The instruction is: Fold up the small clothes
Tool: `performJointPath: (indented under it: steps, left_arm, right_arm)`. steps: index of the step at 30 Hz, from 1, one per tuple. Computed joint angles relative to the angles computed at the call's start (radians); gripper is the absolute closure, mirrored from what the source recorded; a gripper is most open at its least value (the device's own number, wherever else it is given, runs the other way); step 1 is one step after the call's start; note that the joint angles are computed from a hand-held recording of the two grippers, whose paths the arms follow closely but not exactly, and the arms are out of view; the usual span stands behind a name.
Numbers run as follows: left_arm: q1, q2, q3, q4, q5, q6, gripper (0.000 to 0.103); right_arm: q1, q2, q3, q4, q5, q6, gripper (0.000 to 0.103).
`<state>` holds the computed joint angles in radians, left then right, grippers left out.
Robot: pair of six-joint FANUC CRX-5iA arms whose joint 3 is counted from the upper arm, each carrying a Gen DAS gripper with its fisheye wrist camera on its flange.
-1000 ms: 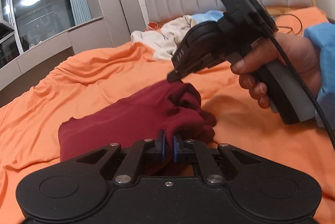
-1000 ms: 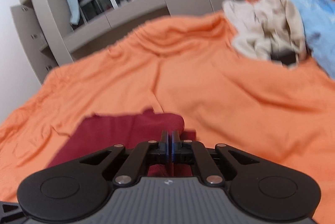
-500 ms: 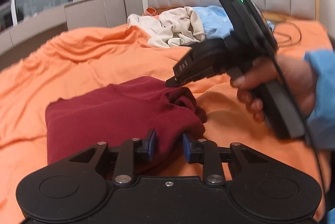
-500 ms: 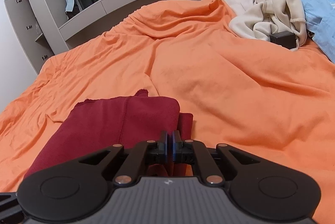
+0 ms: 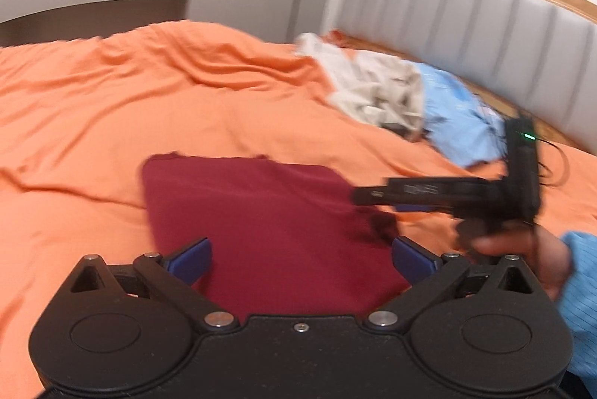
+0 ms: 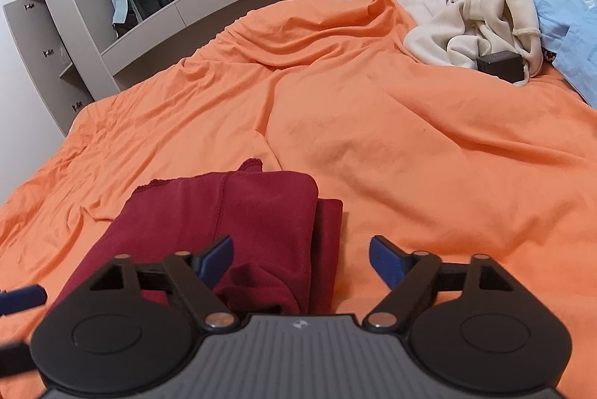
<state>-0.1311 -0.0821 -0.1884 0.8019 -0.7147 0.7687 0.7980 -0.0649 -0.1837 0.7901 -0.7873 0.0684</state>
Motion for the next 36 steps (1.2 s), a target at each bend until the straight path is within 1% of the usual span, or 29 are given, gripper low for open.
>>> performJointPath:
  steps: [2, 6, 9, 12, 13, 15, 19, 23, 36]
  left_arm:
    - [0.015, 0.002, 0.012, -0.041, 0.010, 0.063, 0.001]
    - [0.051, 0.013, 0.029, -0.074, 0.020, 0.168, 0.001]
    - [0.073, 0.035, 0.070, -0.150, 0.004, 0.281, 0.001]
    - [0.086, 0.061, 0.134, -0.280, -0.034, 0.423, 0.001]
    - [0.090, 0.065, 0.144, -0.298, -0.043, 0.447, 0.001]
    - [0.101, 0.071, 0.144, -0.286, -0.054, 0.455, 0.001]
    - [0.114, 0.073, 0.139, -0.273, -0.065, 0.469, 0.001]
    - [0.116, 0.072, 0.133, -0.279, -0.070, 0.476, 0.001]
    - [0.109, 0.099, 0.162, -0.310, -0.101, 0.537, 0.000]
  right_arm:
    - [0.003, 0.005, 0.009, -0.012, -0.015, 0.009, 0.012]
    - [0.002, 0.007, 0.028, -0.069, -0.027, 0.030, 0.007]
    - [-0.007, 0.000, 0.028, -0.121, -0.006, 0.017, 0.005]
    - [-0.012, 0.004, 0.037, -0.150, -0.012, 0.013, 0.004]
    - [-0.013, 0.006, 0.041, -0.158, -0.016, 0.015, 0.002]
    - [-0.014, 0.012, 0.049, -0.174, -0.024, 0.019, 0.001]
    - [-0.014, 0.027, 0.072, -0.218, -0.044, 0.032, 0.000]
    - [-0.024, 0.027, 0.071, -0.254, -0.031, 0.013, 0.000]
    - [-0.024, 0.051, 0.098, -0.272, -0.052, 0.020, 0.000]
